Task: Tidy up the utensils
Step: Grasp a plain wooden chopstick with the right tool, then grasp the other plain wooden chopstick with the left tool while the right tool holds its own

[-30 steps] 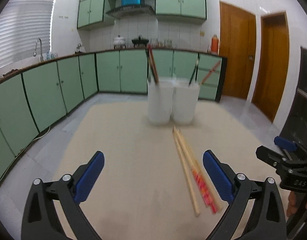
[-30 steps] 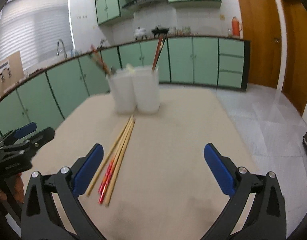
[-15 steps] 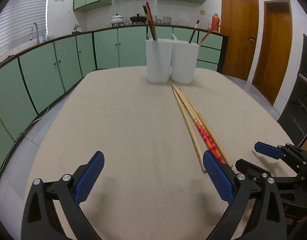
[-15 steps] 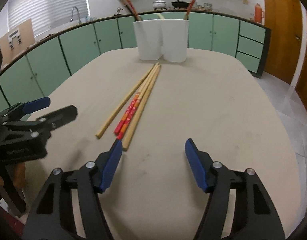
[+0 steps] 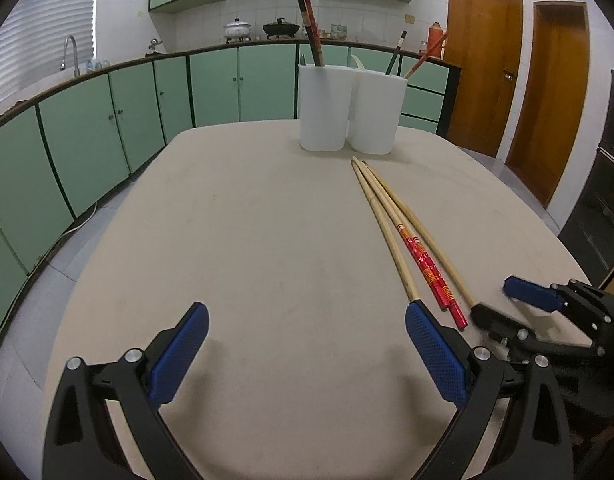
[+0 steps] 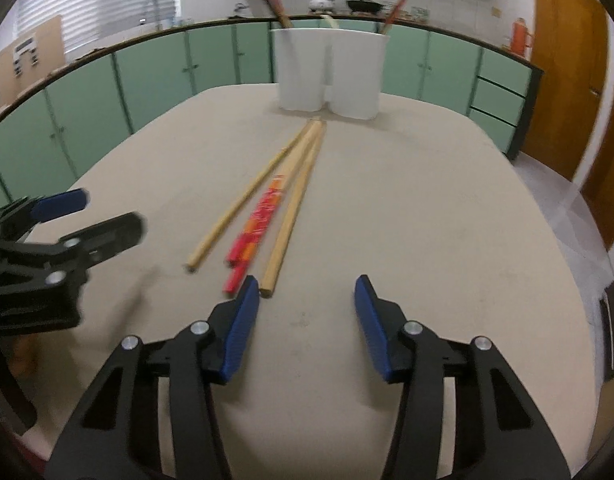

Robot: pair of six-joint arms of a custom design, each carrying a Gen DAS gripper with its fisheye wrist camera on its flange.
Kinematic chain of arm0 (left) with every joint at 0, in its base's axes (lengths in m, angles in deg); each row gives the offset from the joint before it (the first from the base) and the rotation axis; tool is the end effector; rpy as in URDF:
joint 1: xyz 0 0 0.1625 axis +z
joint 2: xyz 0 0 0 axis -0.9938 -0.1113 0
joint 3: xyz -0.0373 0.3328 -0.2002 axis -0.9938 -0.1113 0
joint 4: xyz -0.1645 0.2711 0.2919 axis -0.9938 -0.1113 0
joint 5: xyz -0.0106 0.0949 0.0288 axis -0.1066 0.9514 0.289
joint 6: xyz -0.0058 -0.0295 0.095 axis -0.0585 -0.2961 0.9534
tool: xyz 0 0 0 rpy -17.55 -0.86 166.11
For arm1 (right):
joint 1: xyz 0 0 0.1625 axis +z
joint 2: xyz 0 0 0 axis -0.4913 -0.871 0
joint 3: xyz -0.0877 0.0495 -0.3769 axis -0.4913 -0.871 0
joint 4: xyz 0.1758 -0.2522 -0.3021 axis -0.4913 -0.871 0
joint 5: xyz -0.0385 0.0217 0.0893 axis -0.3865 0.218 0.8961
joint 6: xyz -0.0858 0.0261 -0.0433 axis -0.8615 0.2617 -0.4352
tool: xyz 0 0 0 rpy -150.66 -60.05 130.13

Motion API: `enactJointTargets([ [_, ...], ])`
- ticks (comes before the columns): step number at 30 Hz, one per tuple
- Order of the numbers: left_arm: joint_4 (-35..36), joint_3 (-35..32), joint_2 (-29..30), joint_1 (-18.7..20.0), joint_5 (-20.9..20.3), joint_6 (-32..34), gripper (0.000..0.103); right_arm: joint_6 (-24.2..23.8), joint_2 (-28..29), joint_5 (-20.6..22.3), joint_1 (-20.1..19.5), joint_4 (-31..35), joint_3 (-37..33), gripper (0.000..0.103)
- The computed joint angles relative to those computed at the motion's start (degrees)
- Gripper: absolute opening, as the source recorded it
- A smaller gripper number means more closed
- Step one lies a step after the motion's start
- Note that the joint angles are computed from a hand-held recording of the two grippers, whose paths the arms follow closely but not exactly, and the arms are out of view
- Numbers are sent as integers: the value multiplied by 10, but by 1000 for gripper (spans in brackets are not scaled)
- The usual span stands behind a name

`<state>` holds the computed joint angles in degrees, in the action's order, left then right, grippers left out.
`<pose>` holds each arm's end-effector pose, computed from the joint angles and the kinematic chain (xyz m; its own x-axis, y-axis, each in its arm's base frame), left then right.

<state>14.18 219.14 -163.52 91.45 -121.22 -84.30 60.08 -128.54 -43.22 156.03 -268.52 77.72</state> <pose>-0.1213 -0.2322 0.2616 -0.7124 -0.2426 -0.6585 0.3953 0.6365 -0.6623 0.3127 -0.2859 0.0317 -0.5726 -0.5689 0.5903 -0.7877 0.5813 -0.2038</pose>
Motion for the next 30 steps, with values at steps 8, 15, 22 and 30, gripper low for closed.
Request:
enactJointTargets([
  [8, 14, 0, -5, -9, -6, -9, 96, 11, -23, 19, -20, 5, 12, 47],
  [15, 9, 2, -2, -14, -9, -8, 96, -3, -11, 29, -20, -5, 8, 27],
  [22, -40, 9, 12, -1, 1, 24, 96, -6, -23, 54, -30, 5, 12, 6],
  [30, -150, 21, 41, 36, 8, 106, 88, 1, -56, 62, -42, 10, 22, 6],
])
